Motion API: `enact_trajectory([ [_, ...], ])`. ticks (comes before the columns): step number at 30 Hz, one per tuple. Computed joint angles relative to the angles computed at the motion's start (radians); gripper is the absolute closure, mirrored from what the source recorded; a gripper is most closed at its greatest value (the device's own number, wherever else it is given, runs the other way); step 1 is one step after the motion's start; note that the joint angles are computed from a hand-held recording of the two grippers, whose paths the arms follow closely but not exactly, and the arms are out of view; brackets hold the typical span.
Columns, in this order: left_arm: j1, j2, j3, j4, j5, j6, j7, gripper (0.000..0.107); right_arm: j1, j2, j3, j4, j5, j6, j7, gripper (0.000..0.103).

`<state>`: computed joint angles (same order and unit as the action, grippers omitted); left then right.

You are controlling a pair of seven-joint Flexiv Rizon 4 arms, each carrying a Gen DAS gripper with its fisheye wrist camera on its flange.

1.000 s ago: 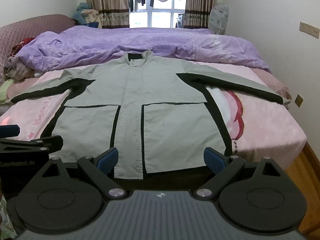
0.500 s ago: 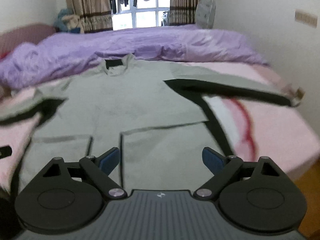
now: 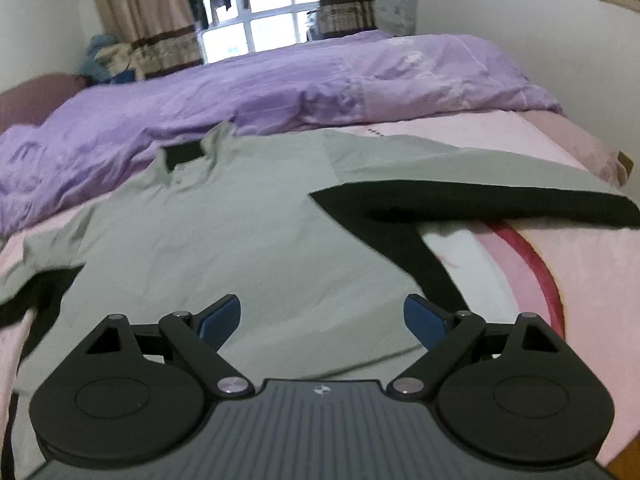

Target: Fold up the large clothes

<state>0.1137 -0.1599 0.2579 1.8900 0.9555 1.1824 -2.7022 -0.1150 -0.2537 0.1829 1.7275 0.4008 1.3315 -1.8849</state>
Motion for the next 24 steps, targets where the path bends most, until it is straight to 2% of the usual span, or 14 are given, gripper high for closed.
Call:
enact_trajectory([
  [2,0.047,-0.066,0.023,-0.071,-0.041,-0.103,0.056,0.004,0.016,-0.022,-0.019,-0.003,-0.018,0.047,0.027,0.0],
  [4,0.115,-0.135,0.034,-0.134,-0.178,-0.216,0.165,0.004,0.048,-0.039,-0.058,0.011,-0.089,0.081,0.104,0.0],
  [5,0.139,-0.14,0.043,-0.124,-0.228,-0.217,0.186,0.006,0.062,-0.045,-0.076,0.02,-0.127,0.088,0.146,0.0],
  [8,0.298,-0.214,0.014,-0.081,-0.486,-0.012,0.303,0.007,0.055,-0.07,-0.068,0.014,-0.183,0.086,0.203,0.0],
  [10,0.348,-0.226,-0.007,-0.037,-0.589,0.084,0.346,0.021,0.055,-0.081,-0.063,0.009,-0.213,0.068,0.242,0.0],
  [11,0.368,-0.239,-0.029,-0.023,-0.637,0.127,0.38,0.035,0.045,-0.089,-0.051,-0.005,-0.217,0.05,0.246,0.0],
  [12,0.359,-0.247,-0.032,-0.02,-0.654,0.145,0.396,0.046,0.037,-0.091,-0.038,-0.009,-0.218,0.043,0.244,0.0],
  [14,0.307,-0.244,0.018,-0.032,-0.64,0.124,0.407,0.047,0.035,-0.095,-0.028,-0.012,-0.227,0.048,0.244,0.0],
  [15,0.286,-0.247,0.037,-0.039,-0.642,0.114,0.412,0.055,0.039,-0.096,-0.03,-0.012,-0.237,0.052,0.25,0.0],
  [16,0.264,-0.254,0.062,-0.042,-0.643,0.122,0.401,0.068,0.045,-0.096,-0.036,-0.01,-0.25,0.054,0.26,0.0],
  [17,0.241,-0.266,0.088,-0.053,-0.639,0.112,0.381,0.107,0.049,-0.094,-0.039,-0.006,-0.262,0.057,0.267,0.0],
  [18,0.246,-0.27,0.086,-0.045,-0.678,0.119,0.404,0.106,0.052,-0.094,-0.04,-0.004,-0.272,0.062,0.272,0.0],
  [20,0.27,-0.269,0.067,-0.003,-0.735,0.204,0.439,0.106,0.053,-0.093,-0.043,0.001,-0.289,0.072,0.278,0.0],
  [24,0.194,-0.266,0.152,0.027,-0.73,0.318,0.422,0.106,0.053,-0.09,-0.049,0.007,-0.316,0.078,0.298,0.0],
])
